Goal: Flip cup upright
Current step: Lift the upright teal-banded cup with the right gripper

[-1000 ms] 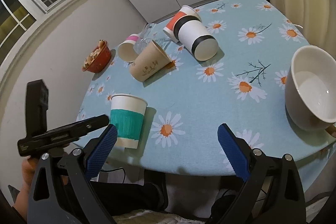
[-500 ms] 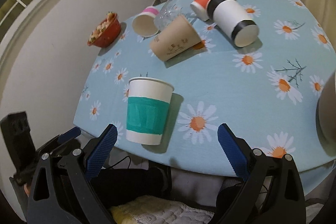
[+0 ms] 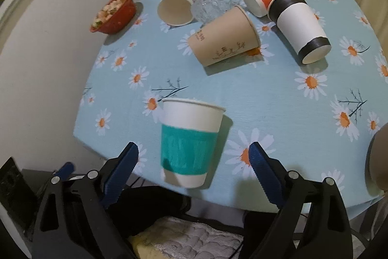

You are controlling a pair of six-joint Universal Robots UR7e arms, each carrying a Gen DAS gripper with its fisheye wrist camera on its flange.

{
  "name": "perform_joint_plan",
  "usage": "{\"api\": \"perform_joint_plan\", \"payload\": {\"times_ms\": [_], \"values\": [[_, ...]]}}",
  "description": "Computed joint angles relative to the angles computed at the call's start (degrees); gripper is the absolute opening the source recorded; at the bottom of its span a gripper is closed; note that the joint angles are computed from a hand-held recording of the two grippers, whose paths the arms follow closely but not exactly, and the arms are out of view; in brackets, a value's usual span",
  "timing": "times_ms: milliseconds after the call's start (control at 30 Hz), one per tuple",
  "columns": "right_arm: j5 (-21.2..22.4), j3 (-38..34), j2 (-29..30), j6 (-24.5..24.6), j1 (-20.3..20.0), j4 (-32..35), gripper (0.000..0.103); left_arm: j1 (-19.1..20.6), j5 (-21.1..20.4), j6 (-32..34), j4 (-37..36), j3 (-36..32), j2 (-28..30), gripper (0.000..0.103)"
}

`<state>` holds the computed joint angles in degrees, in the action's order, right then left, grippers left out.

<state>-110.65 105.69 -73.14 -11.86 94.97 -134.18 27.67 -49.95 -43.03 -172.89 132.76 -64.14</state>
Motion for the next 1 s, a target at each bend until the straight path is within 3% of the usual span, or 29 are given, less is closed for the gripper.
{"api": "perform_joint_plan", "payload": {"times_ms": [300,633,1000], "values": [[-3.7,-3.4,4.5,1.9,1.0,3.1,0.072,0.6,-1.4,2.4,-8.0,2.3,-1.4,0.079],[-5.1,-6.6,7.7,6.0,0.8,8.8,0.069,2.0,-4.9,2.9,-10.3,3.1,-2.2,0.079],[-5.0,-6.4,7.2,6.6,0.9,9.3,0.065,1.3,-2.4,1.2,-8.6,3.5,-2.8,0.079]]}}
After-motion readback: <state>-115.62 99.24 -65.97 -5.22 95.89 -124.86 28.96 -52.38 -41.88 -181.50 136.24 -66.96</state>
